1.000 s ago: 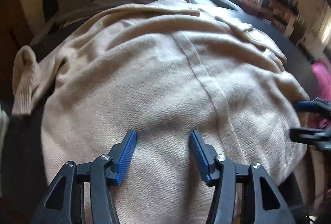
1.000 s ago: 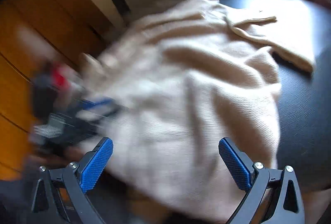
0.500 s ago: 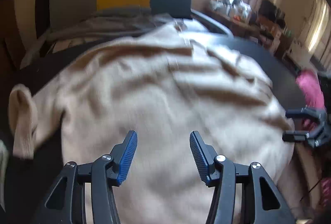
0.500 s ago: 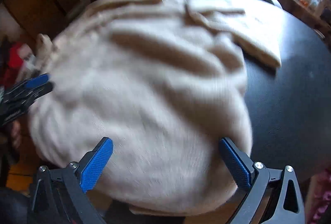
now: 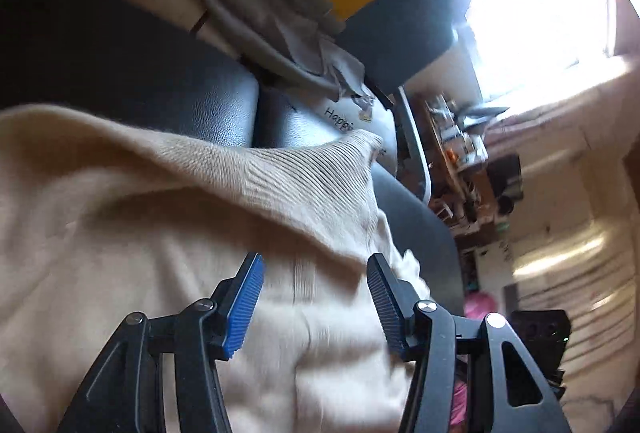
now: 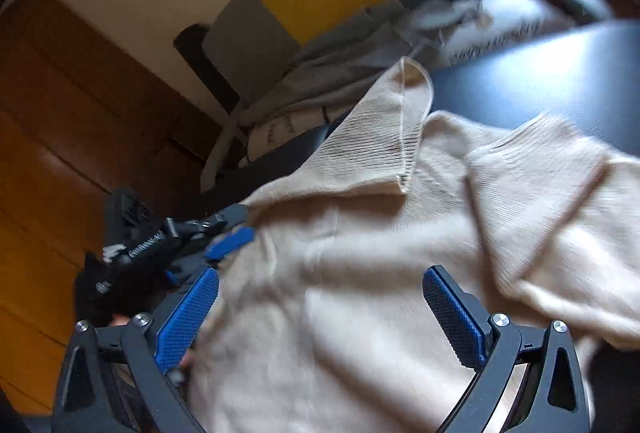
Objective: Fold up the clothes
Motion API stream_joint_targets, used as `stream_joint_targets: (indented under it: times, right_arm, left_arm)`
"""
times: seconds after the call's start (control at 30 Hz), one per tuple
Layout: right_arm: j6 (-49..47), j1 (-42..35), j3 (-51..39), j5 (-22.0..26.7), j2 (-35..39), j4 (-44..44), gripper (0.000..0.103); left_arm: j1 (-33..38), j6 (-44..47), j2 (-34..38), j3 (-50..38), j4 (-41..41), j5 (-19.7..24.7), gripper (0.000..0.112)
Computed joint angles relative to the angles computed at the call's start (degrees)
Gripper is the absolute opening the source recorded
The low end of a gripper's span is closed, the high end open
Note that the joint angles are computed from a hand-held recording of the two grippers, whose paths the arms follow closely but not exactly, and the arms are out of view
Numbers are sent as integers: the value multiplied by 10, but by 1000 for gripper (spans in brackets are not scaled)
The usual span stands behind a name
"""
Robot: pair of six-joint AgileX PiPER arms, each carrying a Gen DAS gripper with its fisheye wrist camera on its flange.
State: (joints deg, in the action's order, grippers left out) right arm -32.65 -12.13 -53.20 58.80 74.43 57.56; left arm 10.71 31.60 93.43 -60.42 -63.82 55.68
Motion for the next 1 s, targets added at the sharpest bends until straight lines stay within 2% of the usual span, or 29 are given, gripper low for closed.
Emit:
stream_joint_targets:
  times: [0.1, 0.23, 0.3, 0.37, 0.4, 0.43, 0.5, 0.67, 0.8, 0.83, 0.87, 1.0]
  right_arm:
    - [-52, -14, -23, 7, 93, 107, 103]
    - [-67, -21, -54, -2, 187, 179, 103]
    - [-65, -16, -72, -11, 224, 196, 103]
    - [-71, -4, -89, -16, 248, 212, 103]
    - [-77, 3, -98, -14, 259, 222, 103]
    - [-79, 11, -109, -10, 269, 228, 103]
    - [-62, 30, -136, -13, 285, 219, 103]
    - [-67, 61, -169, -18, 301, 230, 103]
    - [-73, 82, -201, 14, 319, 208, 103]
    - [-66, 89, -214, 22, 329, 196, 103]
    - [-56, 97, -228, 24, 339, 184, 103]
    - [16, 132, -317, 21, 404, 136, 103]
  left_arm:
    - [-16, -16, 51, -22, -21, -17, 55]
    - [-28, -14, 84, -39, -60, -36, 55]
    - [-32, -5, 93, -49, -82, -42, 51]
    - [-34, 18, 102, -56, -114, -42, 37]
    - [-33, 31, 108, -61, -130, -39, 24]
    - [-31, 30, 115, -70, -137, -42, 16]
    - [-27, 27, 128, -87, -154, -44, 11]
    - [29, 33, 184, -113, -265, 25, 11]
    - [49, -10, 239, -187, -264, 52, 21]
    - [50, -26, 251, -205, -258, 46, 24]
    - [51, -42, 261, -222, -252, 41, 25]
    - [72, -62, 271, -246, -225, 69, 27]
